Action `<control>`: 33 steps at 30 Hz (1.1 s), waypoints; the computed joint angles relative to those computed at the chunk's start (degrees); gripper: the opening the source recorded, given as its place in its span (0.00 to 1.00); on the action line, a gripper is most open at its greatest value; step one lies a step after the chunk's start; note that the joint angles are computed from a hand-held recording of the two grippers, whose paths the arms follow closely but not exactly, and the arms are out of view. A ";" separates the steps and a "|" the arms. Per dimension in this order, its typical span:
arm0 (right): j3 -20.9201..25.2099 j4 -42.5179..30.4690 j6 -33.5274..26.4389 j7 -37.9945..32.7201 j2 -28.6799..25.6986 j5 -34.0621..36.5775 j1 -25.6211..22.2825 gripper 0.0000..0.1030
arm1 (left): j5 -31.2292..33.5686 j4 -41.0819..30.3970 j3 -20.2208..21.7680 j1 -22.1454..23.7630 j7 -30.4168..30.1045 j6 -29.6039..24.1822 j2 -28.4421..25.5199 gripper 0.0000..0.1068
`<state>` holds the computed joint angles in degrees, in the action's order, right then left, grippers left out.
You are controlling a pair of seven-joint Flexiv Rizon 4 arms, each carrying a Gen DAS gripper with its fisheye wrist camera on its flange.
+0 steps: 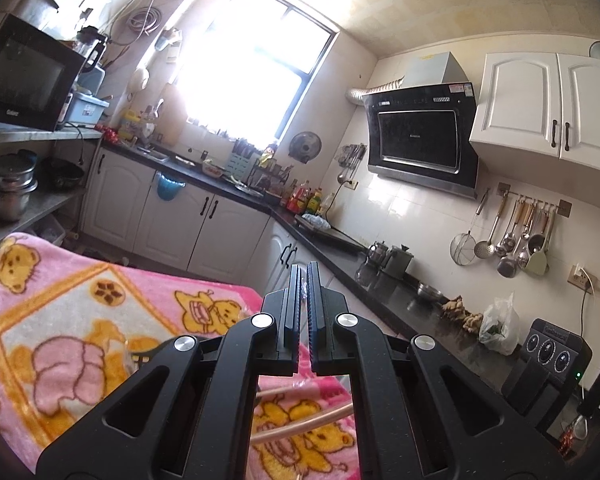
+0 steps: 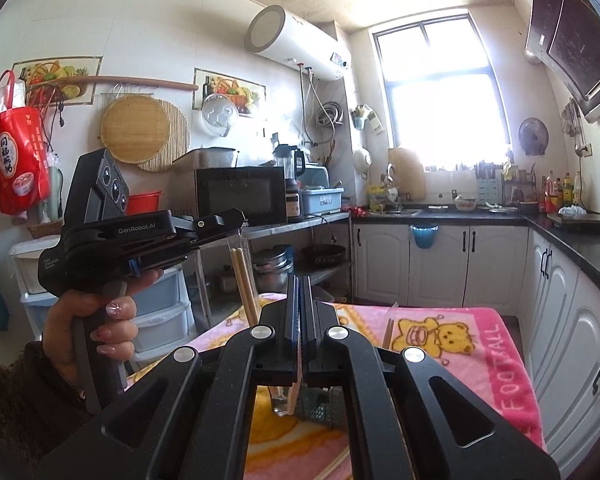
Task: Organize utensils
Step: 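Lift both held chopstick bundles and carry them over the green caddy, then lower both held bundles upright into the green caddy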
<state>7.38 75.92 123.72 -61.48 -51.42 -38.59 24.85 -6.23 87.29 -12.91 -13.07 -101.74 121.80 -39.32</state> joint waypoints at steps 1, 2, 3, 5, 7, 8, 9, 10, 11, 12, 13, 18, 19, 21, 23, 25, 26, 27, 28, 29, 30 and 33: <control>-0.07 -0.30 -0.10 -0.05 -0.10 0.12 0.05 0.01 | -0.31 -0.35 0.37 -0.26 0.26 0.04 -0.03 0.01; -0.06 -0.89 -0.32 0.00 -0.30 0.13 0.08 0.01 | -0.57 -0.77 0.58 -0.45 0.48 0.02 -0.14 0.01; -0.01 -1.56 -0.51 0.10 -0.57 0.01 0.03 0.01 | -0.92 -1.10 0.83 -0.65 0.65 0.18 -0.25 0.01; -0.03 -2.35 -0.77 0.21 -0.81 0.04 0.03 0.01 | -1.29 -1.70 1.00 -0.68 0.86 0.39 -0.32 0.01; -0.06 -3.28 -0.85 0.35 -1.12 0.02 0.05 0.01 | -1.88 -2.25 1.37 -1.00 1.25 0.57 -0.43 0.01; -0.27 -3.69 -0.90 0.27 -1.21 0.26 0.20 0.01 | -1.79 -2.56 1.21 -0.84 1.29 0.53 -0.46 0.01; -0.43 -4.03 -0.92 0.22 -1.29 0.56 0.33 0.01 | -1.77 -2.82 1.11 -0.74 1.33 0.49 -0.49 0.01; -0.29 -4.52 -1.13 0.47 -1.44 0.33 0.21 0.01 | -1.78 -3.05 1.08 -0.73 1.42 0.44 -0.53 0.01; -0.26 -5.11 -1.34 0.66 -1.61 0.28 0.20 0.01 | -1.84 -3.44 1.12 -0.78 1.63 0.19 -0.61 0.01; -0.36 -5.48 -1.48 0.71 -1.67 0.42 0.33 0.01 | -2.12 -3.77 1.32 -0.98 1.86 0.14 -0.73 0.01; -0.45 -6.09 -1.66 0.77 -1.84 0.54 0.41 0.01 | -2.28 -3.99 1.41 -1.05 2.04 0.11 -0.80 0.01; -0.78 -8.64 -2.14 0.99 -2.49 0.75 0.59 0.01 | -2.77 -5.84 1.35 -0.96 2.60 -0.24 -1.44 0.01; -1.00 -9.05 -2.20 0.93 -2.54 0.97 0.73 0.01 | -3.35 -6.44 1.82 -1.39 3.03 -0.22 -1.66 0.01; -1.24 -9.97 -2.42 0.91 -2.76 1.21 0.90 0.01 | -3.79 -7.18 1.98 -1.56 3.44 -0.27 -1.93 0.01; -1.60 -11.09 -2.75 0.81 -3.06 1.60 1.12 0.01 | -4.51 -7.93 2.41 -2.04 4.08 -0.36 -2.24 0.01; -1.40 -12.30 -3.32 1.14 -3.54 1.17 0.92 0.01 | -5.64 -8.57 3.09 -2.76 4.97 -0.41 -2.59 0.01; -1.27 -13.13 -3.79 1.38 -3.88 0.87 0.81 0.01 | -5.89 -8.99 3.09 -2.81 5.27 -0.61 -2.86 0.01; -1.00 -14.09 -4.36 1.72 -4.31 0.29 0.59 0.01 | -6.30 -9.35 3.16 -2.94 5.54 -0.79 -3.13 0.01; -0.95 -14.64 -4.73 1.91 -4.53 0.08 0.50 0.01 | -6.55 -9.72 3.09 -2.93 5.70 -1.02 -3.45 0.01; -0.69 -15.42 -5.22 2.21 -4.94 -0.35 0.33 0.01 | -7.01 -10.20 3.25 -3.07 6.02 -1.35 -3.75 0.01; -0.35 -16.24 -5.75 2.55 -5.41 -0.95 0.09 0.01 | -7.75 -10.60 3.70 -3.45 6.49 -1.58 -4.06 0.01; 0.26 -18.19 -7.51 3.17 -6.54 -2.01 -0.24 0.01 | -10.01 -11.94 4.92 -4.61 8.06 -2.04 -5.19 0.01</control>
